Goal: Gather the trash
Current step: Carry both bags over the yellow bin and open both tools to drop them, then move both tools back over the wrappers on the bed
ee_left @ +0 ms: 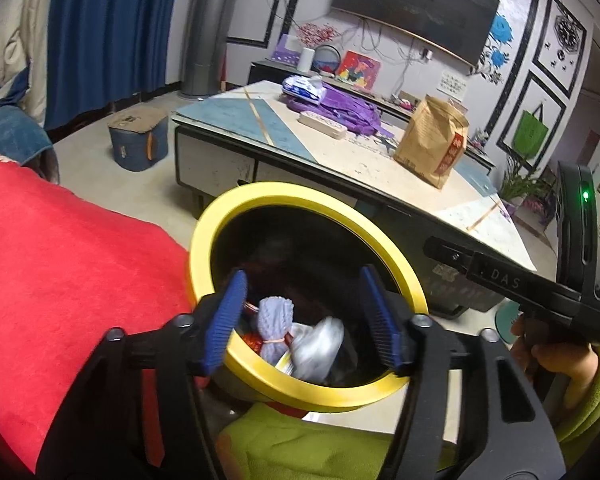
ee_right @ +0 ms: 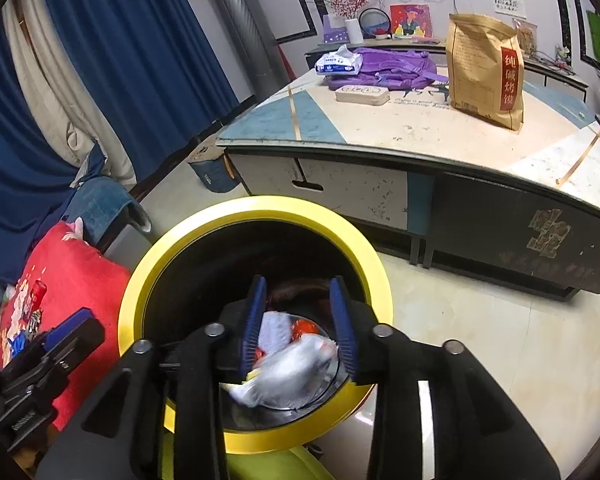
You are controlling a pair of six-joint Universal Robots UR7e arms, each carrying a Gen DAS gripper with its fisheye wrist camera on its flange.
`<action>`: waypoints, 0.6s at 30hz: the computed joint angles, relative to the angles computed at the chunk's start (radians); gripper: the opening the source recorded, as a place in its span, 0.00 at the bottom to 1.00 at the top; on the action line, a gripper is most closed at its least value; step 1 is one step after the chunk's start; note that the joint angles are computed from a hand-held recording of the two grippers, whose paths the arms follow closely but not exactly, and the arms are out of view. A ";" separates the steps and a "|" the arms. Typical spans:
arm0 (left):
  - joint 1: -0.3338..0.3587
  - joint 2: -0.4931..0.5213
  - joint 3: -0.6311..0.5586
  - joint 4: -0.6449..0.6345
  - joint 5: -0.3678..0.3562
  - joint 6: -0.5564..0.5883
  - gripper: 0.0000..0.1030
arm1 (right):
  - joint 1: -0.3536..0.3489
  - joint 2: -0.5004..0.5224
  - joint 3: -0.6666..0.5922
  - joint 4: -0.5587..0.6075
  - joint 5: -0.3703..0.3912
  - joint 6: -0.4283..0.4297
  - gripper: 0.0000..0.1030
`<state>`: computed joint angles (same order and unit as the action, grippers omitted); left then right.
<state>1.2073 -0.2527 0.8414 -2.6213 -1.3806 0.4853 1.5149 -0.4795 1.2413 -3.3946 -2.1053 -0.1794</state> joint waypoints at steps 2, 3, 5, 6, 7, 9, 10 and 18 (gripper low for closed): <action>-0.003 -0.016 0.028 -0.039 0.009 -0.001 0.69 | 0.005 0.003 0.000 -0.019 -0.002 -0.020 0.38; -0.003 -0.023 0.039 -0.052 0.014 -0.001 0.77 | 0.010 0.007 -0.002 -0.031 -0.004 -0.036 0.41; -0.005 -0.037 0.063 -0.083 0.023 0.001 0.83 | 0.017 0.012 -0.005 -0.045 -0.001 -0.061 0.46; -0.006 -0.046 0.076 -0.099 0.032 0.000 0.88 | 0.021 0.015 -0.006 -0.051 -0.002 -0.073 0.48; -0.007 -0.051 0.084 -0.110 0.039 -0.001 0.90 | 0.026 0.019 -0.009 -0.064 -0.003 -0.096 0.50; -0.008 -0.061 0.097 -0.125 0.051 -0.004 0.90 | 0.035 0.026 -0.012 -0.086 -0.002 -0.133 0.57; -0.008 -0.067 0.105 -0.137 0.060 -0.005 0.90 | 0.040 0.031 -0.014 -0.103 -0.001 -0.152 0.61; 0.003 -0.116 0.166 -0.211 0.107 -0.028 0.90 | 0.074 0.055 -0.017 -0.161 0.033 -0.254 0.71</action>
